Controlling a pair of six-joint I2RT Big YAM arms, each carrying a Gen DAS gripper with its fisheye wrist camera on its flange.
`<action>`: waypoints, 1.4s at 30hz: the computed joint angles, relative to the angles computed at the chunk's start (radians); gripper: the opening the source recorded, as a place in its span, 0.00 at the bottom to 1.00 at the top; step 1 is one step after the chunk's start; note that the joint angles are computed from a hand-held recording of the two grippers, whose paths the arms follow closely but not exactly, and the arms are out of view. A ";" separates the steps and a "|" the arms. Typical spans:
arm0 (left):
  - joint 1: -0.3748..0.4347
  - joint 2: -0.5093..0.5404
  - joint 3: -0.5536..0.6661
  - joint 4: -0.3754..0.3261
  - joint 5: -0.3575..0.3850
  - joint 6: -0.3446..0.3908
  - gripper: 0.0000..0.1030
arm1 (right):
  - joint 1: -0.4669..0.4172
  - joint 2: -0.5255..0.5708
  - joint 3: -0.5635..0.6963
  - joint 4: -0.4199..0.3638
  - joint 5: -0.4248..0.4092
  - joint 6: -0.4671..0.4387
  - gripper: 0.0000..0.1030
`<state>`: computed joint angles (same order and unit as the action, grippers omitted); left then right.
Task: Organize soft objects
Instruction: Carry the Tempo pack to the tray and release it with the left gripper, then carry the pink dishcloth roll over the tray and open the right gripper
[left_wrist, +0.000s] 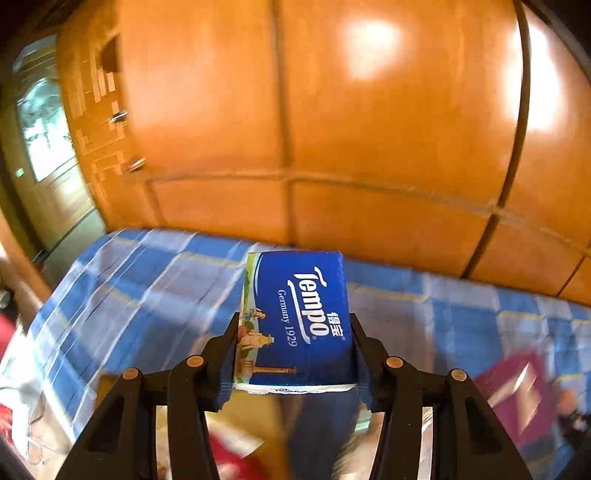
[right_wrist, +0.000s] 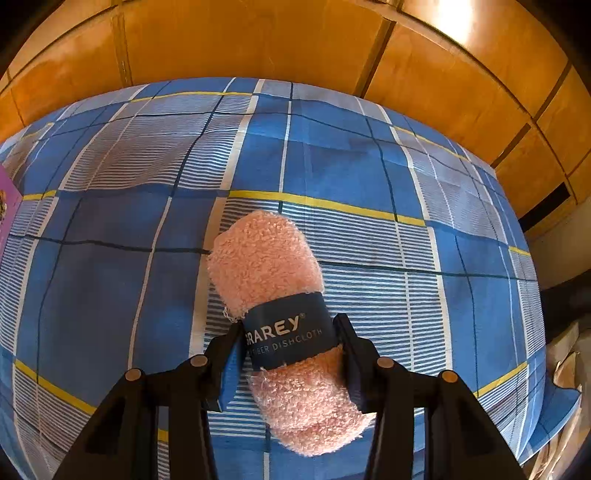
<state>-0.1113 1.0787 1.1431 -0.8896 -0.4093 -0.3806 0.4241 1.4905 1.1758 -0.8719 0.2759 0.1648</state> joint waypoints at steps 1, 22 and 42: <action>0.013 -0.049 -0.051 0.006 0.005 0.000 0.51 | 0.002 -0.001 -0.001 0.002 0.007 -0.005 0.45; 0.027 -0.571 -0.546 -0.059 -0.104 -0.115 0.65 | 0.147 0.028 -0.006 -0.009 0.343 -0.027 0.40; -0.025 -0.632 -0.549 -0.094 -0.143 -0.121 0.91 | 0.164 0.058 0.012 -0.025 0.417 -0.029 0.37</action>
<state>-0.1367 0.4465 0.5937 -0.9832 -0.5521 -0.5016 0.5882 1.5489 1.1878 -0.8969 0.6931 0.1359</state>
